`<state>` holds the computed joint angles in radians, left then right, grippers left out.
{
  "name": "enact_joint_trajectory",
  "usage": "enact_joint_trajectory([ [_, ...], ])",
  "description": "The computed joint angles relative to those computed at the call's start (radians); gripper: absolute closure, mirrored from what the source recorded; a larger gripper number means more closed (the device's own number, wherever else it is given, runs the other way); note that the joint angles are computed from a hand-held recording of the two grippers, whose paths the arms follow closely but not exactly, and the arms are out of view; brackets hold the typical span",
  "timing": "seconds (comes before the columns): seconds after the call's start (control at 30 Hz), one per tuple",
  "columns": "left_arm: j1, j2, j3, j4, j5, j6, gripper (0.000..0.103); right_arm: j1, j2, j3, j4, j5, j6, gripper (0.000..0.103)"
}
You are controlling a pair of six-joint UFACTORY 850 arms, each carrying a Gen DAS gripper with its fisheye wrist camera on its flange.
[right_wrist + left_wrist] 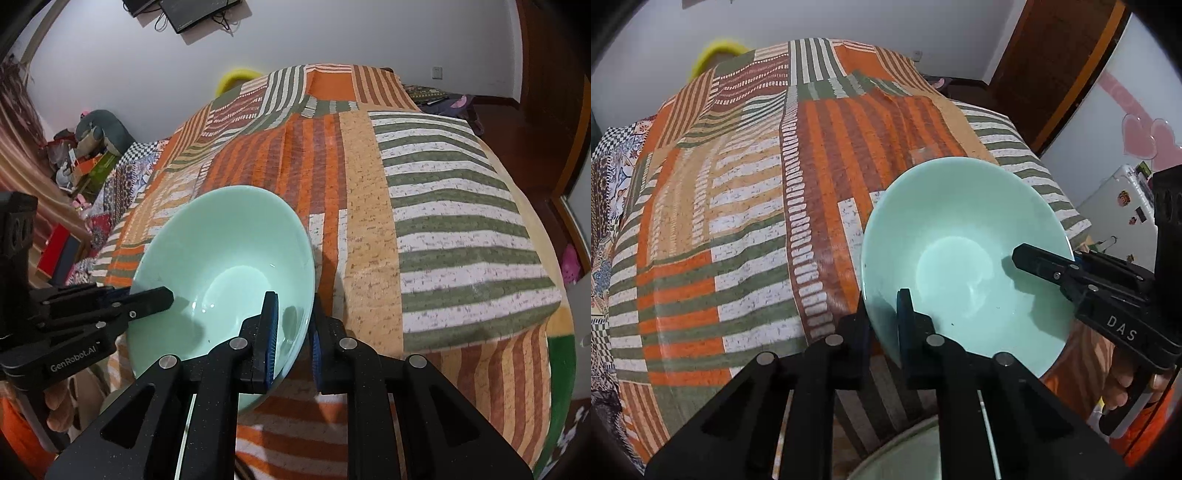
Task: Organize plates and bowls
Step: 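Lift the mint-green bowl with both tools and carry it over the stack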
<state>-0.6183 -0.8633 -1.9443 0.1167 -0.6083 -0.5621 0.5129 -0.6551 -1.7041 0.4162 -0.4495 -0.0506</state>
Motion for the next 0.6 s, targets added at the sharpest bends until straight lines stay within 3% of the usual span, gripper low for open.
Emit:
enact_joint_trajectory([
  [0.33,-0.040,0.157,0.166,0.156,0.065,-0.147,0.092,0.038,0.094,0.066,-0.078,0.067,0.085,0.089],
  [0.6,-0.080,0.322,0.341,0.362,0.090,-0.367,0.091,0.085,0.168,0.117,-0.130,0.113,0.125,0.089],
])
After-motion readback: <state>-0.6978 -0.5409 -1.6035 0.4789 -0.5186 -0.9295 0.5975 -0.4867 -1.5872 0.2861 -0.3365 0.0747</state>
